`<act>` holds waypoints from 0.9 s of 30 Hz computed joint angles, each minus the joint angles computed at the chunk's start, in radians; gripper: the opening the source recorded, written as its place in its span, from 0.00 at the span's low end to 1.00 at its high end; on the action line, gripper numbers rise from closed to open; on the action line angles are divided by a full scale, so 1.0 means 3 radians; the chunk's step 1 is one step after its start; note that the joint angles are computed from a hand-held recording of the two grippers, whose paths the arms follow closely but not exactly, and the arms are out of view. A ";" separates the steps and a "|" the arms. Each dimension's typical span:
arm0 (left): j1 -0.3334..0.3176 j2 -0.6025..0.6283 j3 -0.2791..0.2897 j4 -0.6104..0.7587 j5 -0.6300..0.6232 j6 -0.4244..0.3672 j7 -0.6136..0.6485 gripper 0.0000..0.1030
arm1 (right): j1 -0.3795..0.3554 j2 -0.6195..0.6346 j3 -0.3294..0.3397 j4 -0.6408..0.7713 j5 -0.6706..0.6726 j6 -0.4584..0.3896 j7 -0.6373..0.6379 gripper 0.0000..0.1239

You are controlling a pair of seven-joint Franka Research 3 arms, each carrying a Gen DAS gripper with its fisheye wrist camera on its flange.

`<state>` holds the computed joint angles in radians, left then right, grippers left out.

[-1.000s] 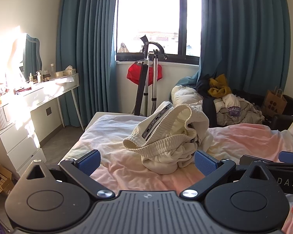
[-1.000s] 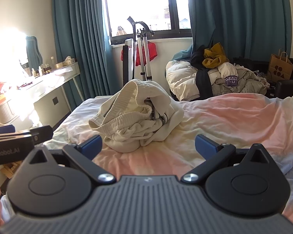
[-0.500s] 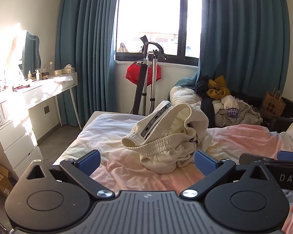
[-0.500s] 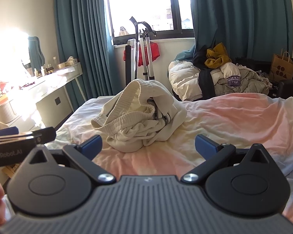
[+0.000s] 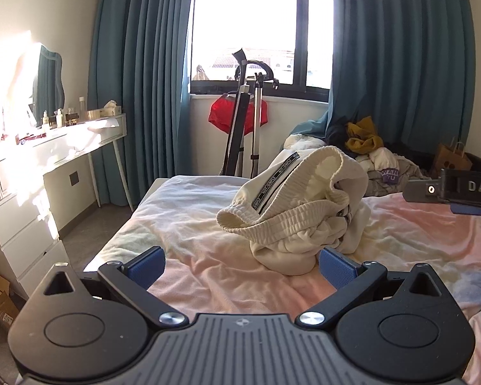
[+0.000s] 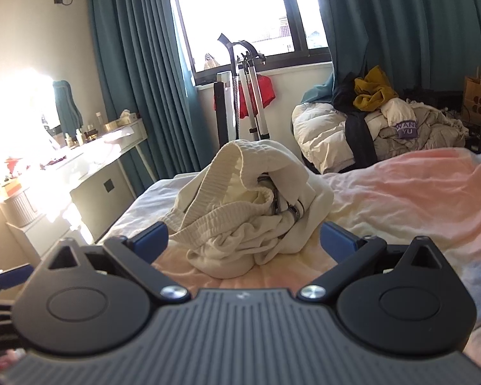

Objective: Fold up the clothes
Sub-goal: 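Grasp the cream sweatpants waistband with the right gripper and lift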

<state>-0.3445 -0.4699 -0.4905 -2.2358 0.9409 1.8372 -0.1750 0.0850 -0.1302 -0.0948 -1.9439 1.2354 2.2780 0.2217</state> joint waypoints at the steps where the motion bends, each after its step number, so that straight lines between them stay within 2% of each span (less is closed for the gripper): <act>1: 0.0001 -0.0034 0.0035 -0.0065 -0.0022 0.0040 -0.0046 1.00 | 0.0050 0.0094 0.0060 0.0078 0.0048 0.0153 -0.0081 0.83; 5: 0.0039 -0.0179 0.0174 -0.0293 -0.0188 0.0209 -0.0245 1.00 | 0.0228 0.0519 0.0303 0.0472 0.0170 0.0762 -0.0277 0.75; 8: 0.0093 -0.0368 0.0243 -0.0516 -0.0230 0.0416 -0.0388 1.00 | 0.0345 0.0810 0.0488 0.0753 0.0152 0.1260 -0.0418 0.63; 12: 0.0193 -0.0385 0.0283 -0.0655 -0.0289 0.0499 -0.0299 1.00 | 0.0483 0.1167 0.0679 0.1056 -0.0168 0.1846 -0.0454 0.57; 14: 0.0228 -0.0377 0.0305 -0.0713 -0.0289 0.0573 -0.0243 1.00 | 0.0546 0.1338 0.0752 0.1169 -0.0407 0.2163 -0.0420 0.50; 16: 0.0264 -0.0343 0.0303 -0.0755 -0.0296 0.0603 -0.0212 1.00 | 0.0597 0.1477 0.0784 0.1252 -0.0620 0.2436 -0.0320 0.30; 17: 0.0278 -0.0341 0.0309 -0.0776 -0.0303 0.0622 -0.0212 1.00 | 0.0562 0.1513 0.0834 0.1284 -0.0614 0.2492 -0.0315 0.29; 18: 0.0291 -0.0339 0.0316 -0.0798 -0.0309 0.0641 -0.0213 1.00 | 0.0473 0.1510 0.0926 0.1291 -0.0517 0.2501 -0.0375 0.24; 21: 0.0314 -0.0366 0.0346 -0.0855 -0.0338 0.0740 -0.0231 1.00 | 0.0121 0.1354 0.1216 0.1200 0.0115 0.2440 -0.0841 0.20; 24: 0.0336 -0.0407 0.0307 -0.0867 -0.0314 0.0778 -0.0235 1.00 | -0.0035 0.1023 0.1141 0.0949 0.0706 0.2159 -0.1176 0.16; 27: 0.0348 -0.0421 0.0226 -0.0818 -0.0266 0.0707 -0.0225 1.00 | -0.0118 0.0628 0.0946 0.0612 0.1059 0.1775 -0.1338 0.15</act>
<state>-0.2402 -0.5961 -0.4227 -2.4812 0.8611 2.0493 -0.2424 0.0495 0.0582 0.1889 -1.7603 1.5532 2.8105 -0.1796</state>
